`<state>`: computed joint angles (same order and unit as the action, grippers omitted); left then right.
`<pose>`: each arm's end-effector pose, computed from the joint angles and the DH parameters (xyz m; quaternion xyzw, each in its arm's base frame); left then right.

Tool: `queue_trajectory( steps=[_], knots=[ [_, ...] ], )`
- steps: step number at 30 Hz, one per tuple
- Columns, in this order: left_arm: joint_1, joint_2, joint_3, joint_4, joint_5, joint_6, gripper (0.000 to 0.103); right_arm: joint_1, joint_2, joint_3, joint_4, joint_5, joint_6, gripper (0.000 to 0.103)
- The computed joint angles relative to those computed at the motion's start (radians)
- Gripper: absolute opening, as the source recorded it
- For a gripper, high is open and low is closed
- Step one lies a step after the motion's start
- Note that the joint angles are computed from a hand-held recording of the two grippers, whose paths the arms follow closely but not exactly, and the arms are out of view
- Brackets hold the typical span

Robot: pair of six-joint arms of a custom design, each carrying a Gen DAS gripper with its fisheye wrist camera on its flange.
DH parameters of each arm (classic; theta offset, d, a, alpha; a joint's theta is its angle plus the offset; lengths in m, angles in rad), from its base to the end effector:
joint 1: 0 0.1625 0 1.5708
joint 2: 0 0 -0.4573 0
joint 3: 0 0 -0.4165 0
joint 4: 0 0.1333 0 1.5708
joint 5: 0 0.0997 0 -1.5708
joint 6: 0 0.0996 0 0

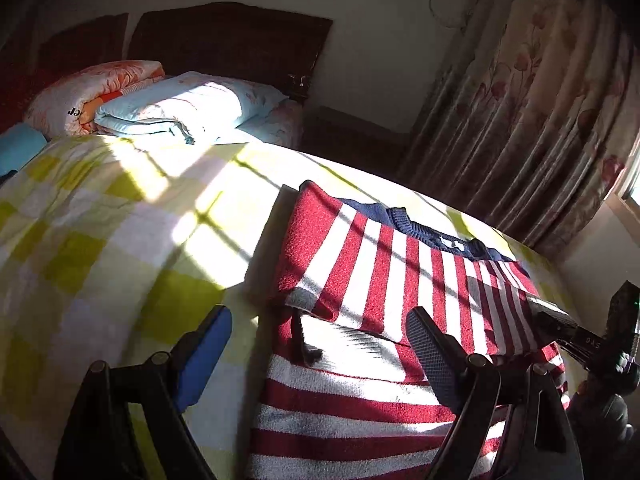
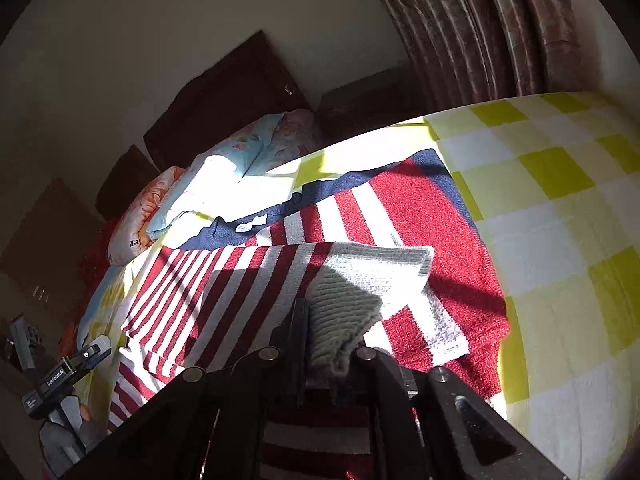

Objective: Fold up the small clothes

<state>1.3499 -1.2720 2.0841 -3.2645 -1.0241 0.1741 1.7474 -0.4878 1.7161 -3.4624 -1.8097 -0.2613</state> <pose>0.0600 -0.5774 0.3201 0.0579 0.8765 -0.4164 0.2345 0.2278 -0.6521 -0.0303 0.1660 -0.9248 0.3182 0.1263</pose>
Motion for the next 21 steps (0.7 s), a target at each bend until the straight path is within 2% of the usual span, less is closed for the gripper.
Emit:
queue_trajectory(
  steps=[3, 5, 6, 8, 9, 10, 11, 13, 16, 19, 21],
  knots=[
    [-0.021, 0.041, -0.084, 0.065, -0.082, 0.076, 0.103, 0.006, 0.015, -0.01, -0.019, -0.026, -0.013, 0.009],
    [-0.013, 0.086, -0.159, 0.166, -0.129, 0.117, 0.103, 0.005, 0.018, -0.016, -0.011, -0.032, -0.008, 0.009],
    [-0.006, 0.112, -0.201, 0.234, -0.117, 0.105, 0.103, 0.003, 0.017, -0.015, -0.01, -0.027, -0.004, 0.009],
    [0.014, 0.17, -0.272, 0.336, -0.047, 0.029, 0.103, -0.003, 0.012, -0.012, -0.004, -0.016, 0.01, 0.009],
    [0.031, 0.192, -0.285, 0.328, -0.026, 0.008, 0.103, -0.005, 0.01, -0.01, -0.001, -0.011, 0.014, 0.009],
    [0.025, 0.186, -0.269, 0.278, -0.019, 0.029, 0.103, -0.007, 0.008, -0.007, 0.0, -0.003, 0.017, 0.011],
    [0.022, 0.191, -0.264, 0.263, 0.022, 0.025, 0.103, -0.009, 0.006, -0.006, 0.004, 0.006, 0.018, 0.011],
    [0.017, 0.185, -0.257, 0.239, 0.049, -0.019, 0.103, -0.011, 0.005, -0.007, 0.013, 0.007, 0.028, 0.013],
    [0.023, 0.173, -0.271, 0.246, -0.002, -0.08, 0.103, -0.019, 0.0, -0.001, 0.016, 0.037, 0.04, 0.018],
    [0.024, 0.193, -0.327, 0.298, -0.091, -0.057, 0.103, -0.019, -0.001, 0.004, 0.009, 0.038, 0.039, 0.019],
    [0.026, 0.231, -0.391, 0.353, -0.105, -0.046, 0.103, -0.018, 0.0, 0.003, 0.009, 0.035, 0.038, 0.019]
  ],
)
